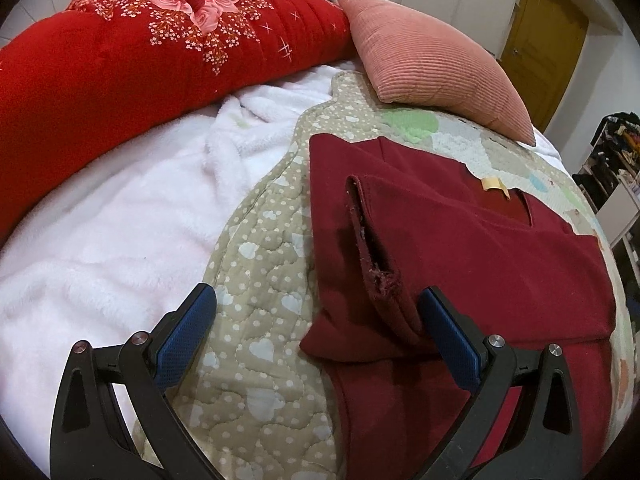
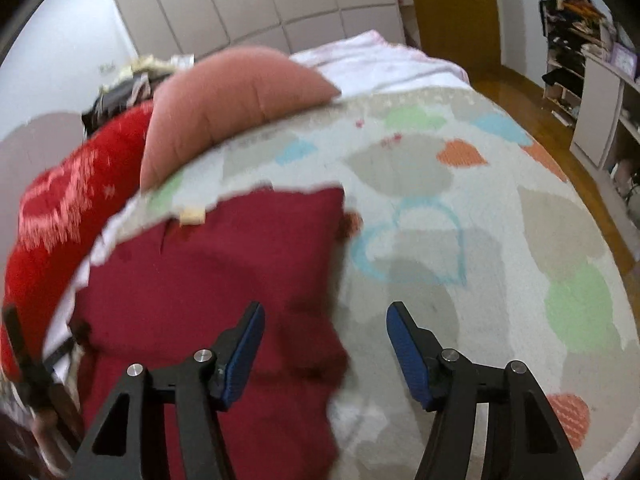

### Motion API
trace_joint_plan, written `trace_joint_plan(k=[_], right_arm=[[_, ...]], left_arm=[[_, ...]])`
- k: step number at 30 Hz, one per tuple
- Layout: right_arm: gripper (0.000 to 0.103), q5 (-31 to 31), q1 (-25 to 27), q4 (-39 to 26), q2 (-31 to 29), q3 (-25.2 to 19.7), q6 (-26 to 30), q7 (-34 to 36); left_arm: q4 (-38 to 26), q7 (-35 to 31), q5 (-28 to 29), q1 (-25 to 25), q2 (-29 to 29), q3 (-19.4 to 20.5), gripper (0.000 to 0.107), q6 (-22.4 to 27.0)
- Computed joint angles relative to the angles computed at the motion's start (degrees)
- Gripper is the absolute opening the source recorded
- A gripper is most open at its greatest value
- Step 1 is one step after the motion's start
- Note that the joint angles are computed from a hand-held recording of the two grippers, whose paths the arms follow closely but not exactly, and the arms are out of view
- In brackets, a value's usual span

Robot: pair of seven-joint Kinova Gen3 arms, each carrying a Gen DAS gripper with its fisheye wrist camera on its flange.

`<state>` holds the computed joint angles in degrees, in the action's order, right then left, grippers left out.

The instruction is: Fold small clothes

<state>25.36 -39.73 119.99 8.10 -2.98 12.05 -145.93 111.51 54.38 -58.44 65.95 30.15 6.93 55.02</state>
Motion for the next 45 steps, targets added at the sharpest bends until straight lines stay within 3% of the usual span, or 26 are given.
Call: trace_joint_plan(k=[5,7,10,12,14,18,21,24,26,28,30,32,36,38,41,45], right_arm=[[0.06,0.19,1.43,-9.44,9.64,-1.93,3.2,-0.72],[0.048,3.49,-2.02,-12.73,12.9,1.19,7.54,-1.11],[0.046,8.6,-9.05,-13.91,13.86,9.15,12.92,-6.72],[0.042,7.91,-10.28,-12.26,12.96,11.28,12.25,-9.1],[0.042,6.62,-7.77,-8.71,9.11,9.17,8.2,-8.63],[0.042,9.59,-1.9,-3.14,3.46,0.83,1.11,-7.64],[0.042,10.82,0.38,-4.15,5.35,-5.62,4.41,-5.06],[0.043,14.53,3.09,-4.31,8.44,-8.86,6.75,-9.62],[0.043,14.14,7.24,-3.25,7.29,-12.47,5.97,-12.44],[0.043,16.83,7.36,-2.87,5.17,-14.36,8.69,-14.54],[0.043,19.74,5.03,-1.88,3.21,-14.4,10.88,-17.6],[0.044,22.32,4.69,-0.68,2.3,-14.39,9.56,-20.12],[0.046,23.04,4.2,-0.71,5.61,-13.29,7.89,-21.24],[0.046,21.3,5.95,-0.29,6.14,-12.9,5.05,-21.36],[0.046,16.05,6.07,-0.47,4.29,-13.45,6.57,-16.2],[0.048,8.03,-0.02,3.02,-1.15,-7.78,5.09,-8.82]], left_arm=[[0.24,0.1,-1.17,0.21,0.04,-0.12,0.102,-0.46],[0.28,-0.09,-2.28,0.25,0.14,-0.09,0.102,-0.91],[-0.48,-2.39,-2.39,-0.54,0.68,0.24,0.102,-1.52],[-0.71,-3.12,-1.72,-0.81,0.8,0.11,0.102,-1.96],[-0.2,-2.04,-1.98,-0.42,0.52,-0.43,0.102,-2.45],[-0.89,-2.78,-1.12,-0.38,0.91,-0.45,0.102,-2.02],[-1.17,-3.59,-0.39,-0.55,1.03,-0.49,0.102,-2.22],[-1.0,-3.87,-0.09,-0.65,0.91,-0.82,0.102,-2.97],[-1.11,-4.01,0.18,-0.39,0.85,-0.92,0.102,-2.66],[-1.43,-4.32,0.56,-0.15,0.93,-0.93,0.102,-2.05],[-1.91,-4.83,1.04,0.07,1.06,-0.85,0.102,-1.23],[-2.31,-5.2,1.4,0.3,1.22,-0.81,0.102,-0.58],[-2.9,-5.7,2.06,0.97,1.35,-0.6,0.102,0.69],[-3.27,-6.12,2.6,1.5,1.37,-0.28,0.102,1.63],[-4.34,-8.34,4.44,1.67,1.6,0.64,0.102,2.66],[-6.2,-9.81,6.78,3.57,2.25,0.98,0.102,4.9]])
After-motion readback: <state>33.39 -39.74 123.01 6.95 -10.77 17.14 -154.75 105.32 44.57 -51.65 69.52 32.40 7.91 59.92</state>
